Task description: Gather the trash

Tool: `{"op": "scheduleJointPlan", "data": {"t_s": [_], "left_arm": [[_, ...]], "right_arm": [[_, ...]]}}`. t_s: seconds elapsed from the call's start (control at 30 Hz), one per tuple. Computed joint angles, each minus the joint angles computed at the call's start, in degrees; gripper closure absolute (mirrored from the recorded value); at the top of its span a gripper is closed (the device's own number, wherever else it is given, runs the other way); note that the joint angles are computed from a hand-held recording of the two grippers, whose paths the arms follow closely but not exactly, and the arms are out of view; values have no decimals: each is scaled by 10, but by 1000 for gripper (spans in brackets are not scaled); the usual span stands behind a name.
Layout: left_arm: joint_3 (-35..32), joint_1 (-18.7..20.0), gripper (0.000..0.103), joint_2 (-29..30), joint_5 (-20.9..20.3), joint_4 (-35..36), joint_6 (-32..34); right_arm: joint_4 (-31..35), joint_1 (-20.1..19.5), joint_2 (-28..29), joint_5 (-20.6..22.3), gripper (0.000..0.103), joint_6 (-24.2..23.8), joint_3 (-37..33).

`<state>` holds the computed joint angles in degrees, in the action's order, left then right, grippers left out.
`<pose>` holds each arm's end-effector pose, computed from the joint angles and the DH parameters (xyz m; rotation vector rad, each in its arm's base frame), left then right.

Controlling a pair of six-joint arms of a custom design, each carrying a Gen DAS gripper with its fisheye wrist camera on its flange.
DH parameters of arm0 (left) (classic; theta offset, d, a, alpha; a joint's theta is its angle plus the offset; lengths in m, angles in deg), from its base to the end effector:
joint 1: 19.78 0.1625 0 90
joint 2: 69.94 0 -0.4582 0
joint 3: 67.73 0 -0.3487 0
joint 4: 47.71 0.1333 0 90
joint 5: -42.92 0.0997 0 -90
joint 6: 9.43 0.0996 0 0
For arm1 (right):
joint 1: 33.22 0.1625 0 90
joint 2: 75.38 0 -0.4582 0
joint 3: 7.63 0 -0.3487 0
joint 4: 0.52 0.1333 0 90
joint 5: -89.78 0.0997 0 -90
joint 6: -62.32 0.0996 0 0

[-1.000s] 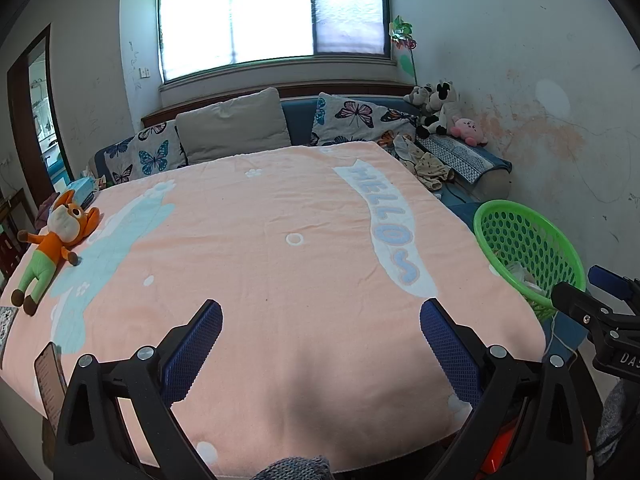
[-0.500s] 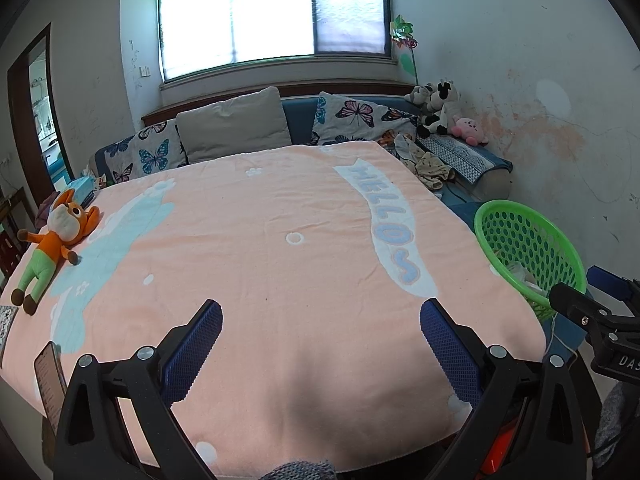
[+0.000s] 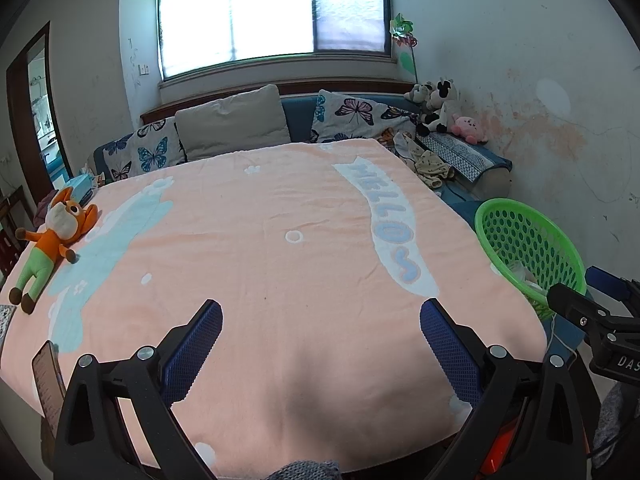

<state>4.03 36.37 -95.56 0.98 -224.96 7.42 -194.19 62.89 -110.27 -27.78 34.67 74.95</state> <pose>-0.2587 -0.7580 0.1246 0.6198 2.1818 -0.9771 0.1654 -0.7260 0.2000 0.3786 -2.2739 1.0887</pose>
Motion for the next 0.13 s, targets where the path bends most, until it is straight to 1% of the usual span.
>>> {"op": "scheduleJointPlan", "data": {"t_s": [0.13], "left_arm": [[1,0,7,0,-1,0,-1]], "right_arm": [[0,0,2,1,4,0,0]]}}
